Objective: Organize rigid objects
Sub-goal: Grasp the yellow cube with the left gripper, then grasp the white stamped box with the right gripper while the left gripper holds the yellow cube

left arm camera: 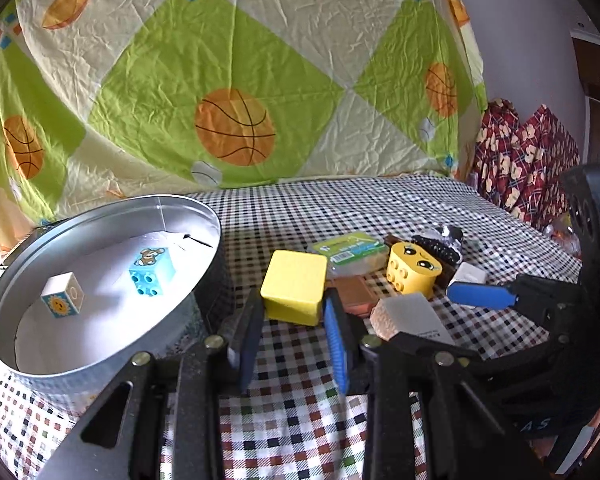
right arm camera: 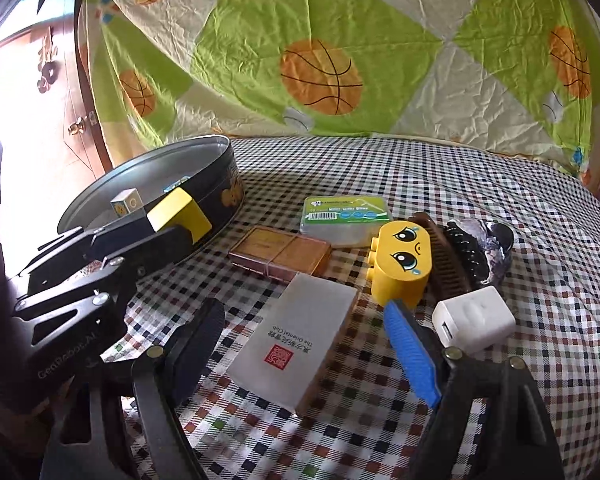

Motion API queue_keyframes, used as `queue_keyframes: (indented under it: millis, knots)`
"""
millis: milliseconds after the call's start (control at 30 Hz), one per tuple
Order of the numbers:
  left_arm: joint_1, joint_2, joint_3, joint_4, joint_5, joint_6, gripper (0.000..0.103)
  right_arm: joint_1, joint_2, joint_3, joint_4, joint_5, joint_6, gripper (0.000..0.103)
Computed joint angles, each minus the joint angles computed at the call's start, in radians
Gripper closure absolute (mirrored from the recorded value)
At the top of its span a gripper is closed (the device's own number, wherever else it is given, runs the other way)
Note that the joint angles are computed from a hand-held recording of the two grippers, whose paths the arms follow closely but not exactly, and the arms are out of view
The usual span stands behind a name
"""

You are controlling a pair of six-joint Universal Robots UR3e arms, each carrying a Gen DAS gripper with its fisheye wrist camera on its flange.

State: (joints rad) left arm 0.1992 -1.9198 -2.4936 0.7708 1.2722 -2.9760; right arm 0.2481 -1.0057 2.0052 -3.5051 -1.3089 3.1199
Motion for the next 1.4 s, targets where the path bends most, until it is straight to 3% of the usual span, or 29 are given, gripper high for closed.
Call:
queue_keyframes:
  millis: [100, 333, 500, 1033, 1400]
  knots:
    - [0.005, -0.004, -0.008, 0.023, -0.002, -0.012, 0.074, 0.011, 0.002, -0.024, 0.039, -0.026, 0.005, 0.028]
    - [0.005, -0.013, -0.019, 0.055, 0.001, -0.016, 0.074, 0.035, 0.004, -0.061, 0.111, -0.04, -0.014, 0.03]
    - [0.01, -0.013, -0.027, 0.064, -0.009, -0.015, 0.074, 0.058, 0.018, -0.112, 0.194, -0.062, -0.044, 0.059]
    - [0.023, -0.033, -0.061, 0.162, -0.024, -0.037, 0.074, 0.036, 0.046, 0.007, -0.118, -0.035, -0.015, 0.06]
    - [0.038, -0.052, -0.082, 0.23, -0.04, -0.046, 0.074, 0.025, 0.063, 0.043, -0.227, -0.018, -0.002, 0.06]
